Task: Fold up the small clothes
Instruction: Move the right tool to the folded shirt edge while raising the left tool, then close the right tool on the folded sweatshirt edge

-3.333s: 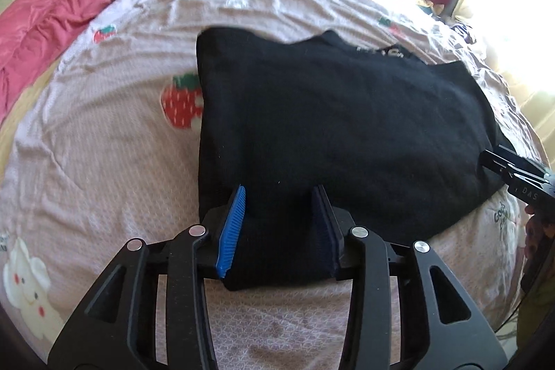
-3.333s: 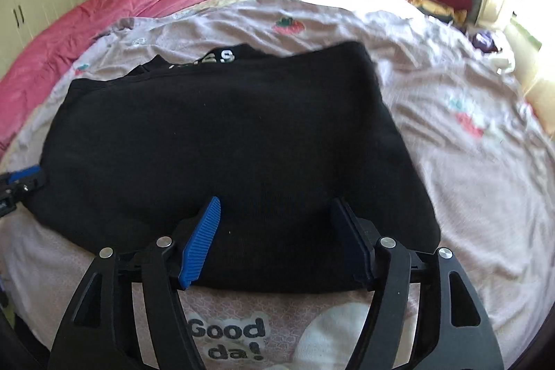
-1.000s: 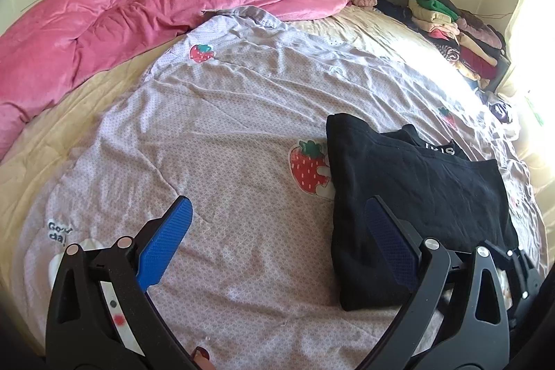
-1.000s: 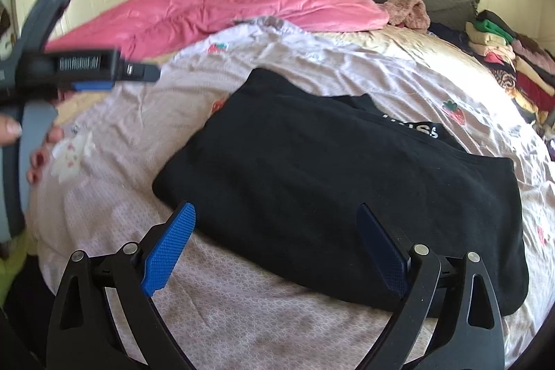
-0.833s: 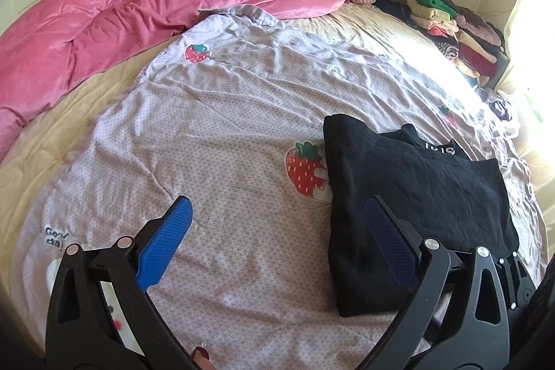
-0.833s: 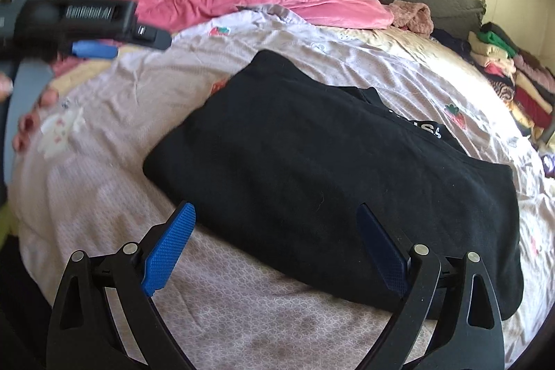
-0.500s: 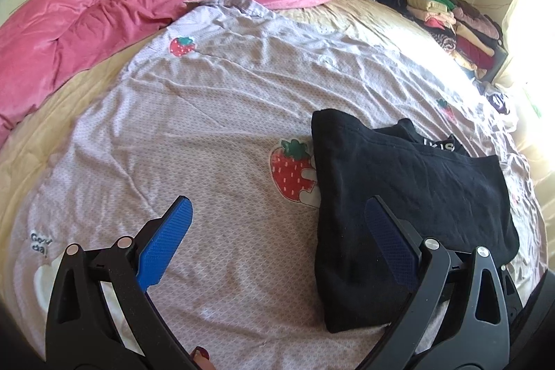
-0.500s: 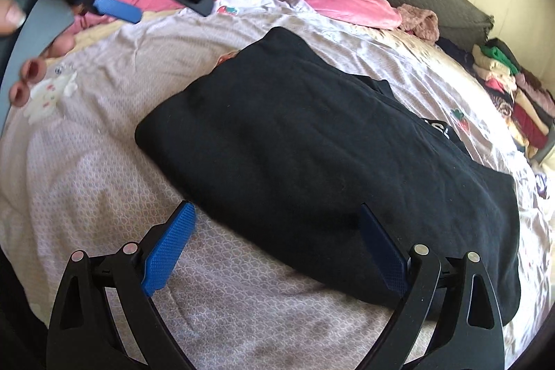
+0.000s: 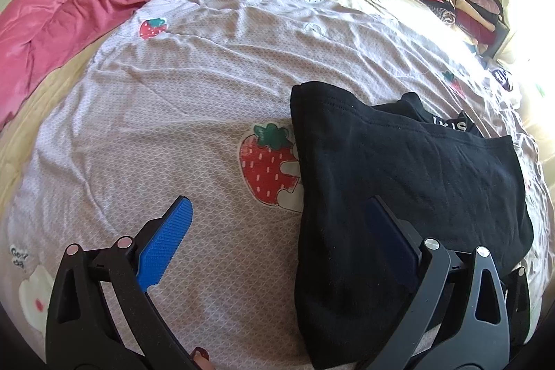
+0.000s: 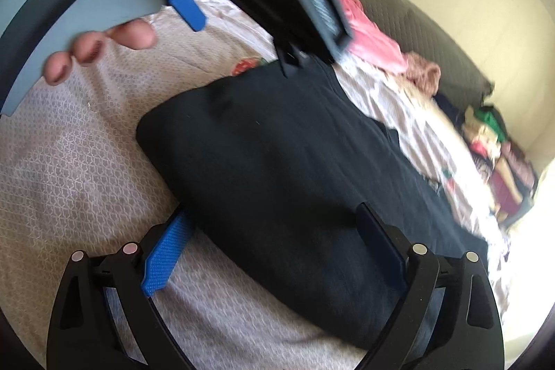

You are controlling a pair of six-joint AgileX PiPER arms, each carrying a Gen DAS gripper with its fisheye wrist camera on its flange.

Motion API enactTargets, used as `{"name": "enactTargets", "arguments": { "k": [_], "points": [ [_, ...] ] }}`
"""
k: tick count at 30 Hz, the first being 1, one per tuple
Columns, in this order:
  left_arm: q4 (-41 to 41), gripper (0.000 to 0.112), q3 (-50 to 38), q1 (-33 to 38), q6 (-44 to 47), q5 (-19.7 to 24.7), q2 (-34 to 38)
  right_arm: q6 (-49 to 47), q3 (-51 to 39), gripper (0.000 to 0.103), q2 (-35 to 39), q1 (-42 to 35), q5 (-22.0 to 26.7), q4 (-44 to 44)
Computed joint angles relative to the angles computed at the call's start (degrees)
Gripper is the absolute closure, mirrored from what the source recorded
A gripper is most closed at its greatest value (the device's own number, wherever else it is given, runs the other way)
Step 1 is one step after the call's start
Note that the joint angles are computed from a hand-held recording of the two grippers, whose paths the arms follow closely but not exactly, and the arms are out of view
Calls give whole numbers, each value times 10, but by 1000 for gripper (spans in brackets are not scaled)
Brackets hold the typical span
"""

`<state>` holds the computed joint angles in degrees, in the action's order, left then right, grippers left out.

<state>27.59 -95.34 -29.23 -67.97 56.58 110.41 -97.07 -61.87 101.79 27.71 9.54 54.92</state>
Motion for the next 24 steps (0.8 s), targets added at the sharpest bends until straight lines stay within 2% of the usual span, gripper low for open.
{"name": "enactTargets", "arguments": {
  "k": [2, 5, 7, 8, 10, 13, 18, 24],
  "points": [
    [-6, 19, -3, 2, 2, -3, 4, -53, -1, 20, 5, 3, -1, 47],
    [-9, 19, -13, 0, 7, 3, 12, -111, 0, 38, 6, 0, 0, 105],
    [-14, 19, -18, 0, 11, 3, 15, -170, 1, 61, 4, -9, 3, 174],
    [-15, 19, -20, 0, 11, 3, 16, -169, 2, 67, 1, -16, 10, 182],
    [-25, 19, -25, 1, 17, -1, 18, -101, -19, 82, 6, -45, 64, 142],
    [-53, 19, -32, 5, 33, -15, 23, -35, -51, 87, 12, -87, 148, 114],
    [-102, 19, -55, 6, 66, -33, 40, 89, -122, 90, 47, -148, 288, 78],
    [-168, 19, -111, 9, 112, -33, 83, 117, -156, 91, 64, -187, 364, 99]
  ]
}}
